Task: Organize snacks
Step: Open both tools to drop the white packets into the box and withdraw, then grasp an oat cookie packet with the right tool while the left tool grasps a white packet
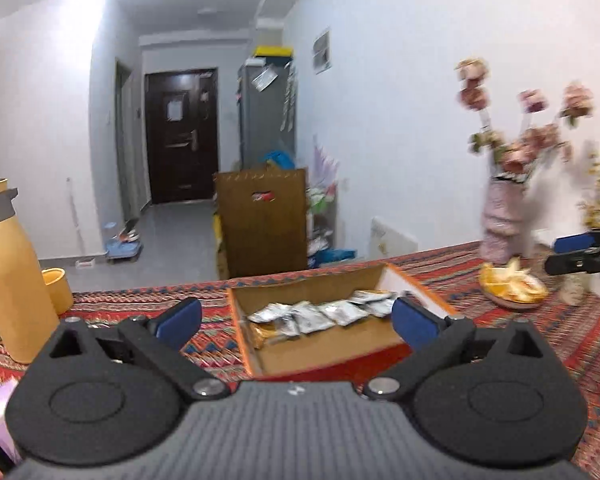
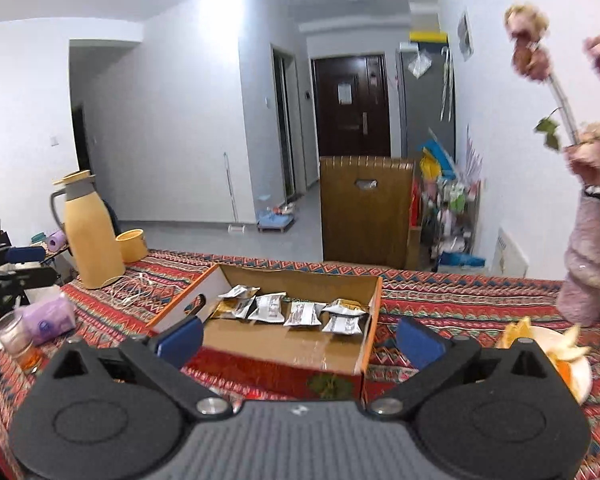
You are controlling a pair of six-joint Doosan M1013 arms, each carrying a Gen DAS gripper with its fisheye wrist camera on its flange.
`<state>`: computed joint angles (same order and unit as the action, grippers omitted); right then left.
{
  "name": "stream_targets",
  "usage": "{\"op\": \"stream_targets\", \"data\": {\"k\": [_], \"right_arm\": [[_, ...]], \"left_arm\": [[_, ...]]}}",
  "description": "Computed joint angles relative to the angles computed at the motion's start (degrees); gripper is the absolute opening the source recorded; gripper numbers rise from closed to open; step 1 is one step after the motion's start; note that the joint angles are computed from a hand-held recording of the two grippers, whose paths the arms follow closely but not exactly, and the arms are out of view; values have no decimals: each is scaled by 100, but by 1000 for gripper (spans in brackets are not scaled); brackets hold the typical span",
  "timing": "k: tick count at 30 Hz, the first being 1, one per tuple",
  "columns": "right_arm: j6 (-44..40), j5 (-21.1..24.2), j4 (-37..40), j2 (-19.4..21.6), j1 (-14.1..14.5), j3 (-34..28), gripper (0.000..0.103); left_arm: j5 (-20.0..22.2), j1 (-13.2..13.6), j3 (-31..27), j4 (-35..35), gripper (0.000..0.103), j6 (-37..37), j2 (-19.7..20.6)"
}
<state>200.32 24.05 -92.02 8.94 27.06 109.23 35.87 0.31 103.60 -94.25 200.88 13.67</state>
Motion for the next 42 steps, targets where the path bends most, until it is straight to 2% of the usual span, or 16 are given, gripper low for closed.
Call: {"op": "stream_targets", "data": {"k": [3, 8, 12, 14, 16, 18, 22, 27, 31, 36, 40, 42], "right_arm": [[143, 676, -230, -157, 398, 266, 103], [891, 1691, -916, -205, 1052, 738, 103], [1266, 2780, -1081, -42, 1702, 1108, 103], [1355, 3054, -1011, 80, 1920, 1196, 103], [1821, 3243, -969, 202, 2102, 1301, 103], [2371, 3483, -871, 349, 2273, 1362, 103], [2575, 3947, -413, 590, 2520, 1300, 103], [2695, 3996, -283, 572, 2652, 1400, 103], [2592, 3994, -106, 585, 2669, 1379, 103], [2475, 3802, 56, 588, 2574, 1332, 103], [2484, 3701, 10, 595, 2503, 1330, 103], [2644, 3619, -97, 599, 2438, 1357, 103]], "left_arm": [[517, 236, 441, -145, 103, 201, -237], [912, 582, 1147, -462, 103, 299, -502], [1266, 947, 1590, -560, 103, 79, -634], [1411, 1083, 1813, -761, 103, 216, -668], [1428, 1154, 2020, -1033, 103, 604, -692], [1221, 1135, 2224, -1306, 103, 1127, -749], [966, 1041, 2423, -1461, 103, 1743, -835], [1017, 1021, 2538, -1434, 103, 1961, -862], [879, 957, 2517, -1339, 103, 1811, -831], [173, 654, 2437, -1830, 103, 2015, -751], [-247, 473, 2259, -1789, 103, 1707, -622], [-477, 352, 2179, -1965, 103, 1861, -548]]}}
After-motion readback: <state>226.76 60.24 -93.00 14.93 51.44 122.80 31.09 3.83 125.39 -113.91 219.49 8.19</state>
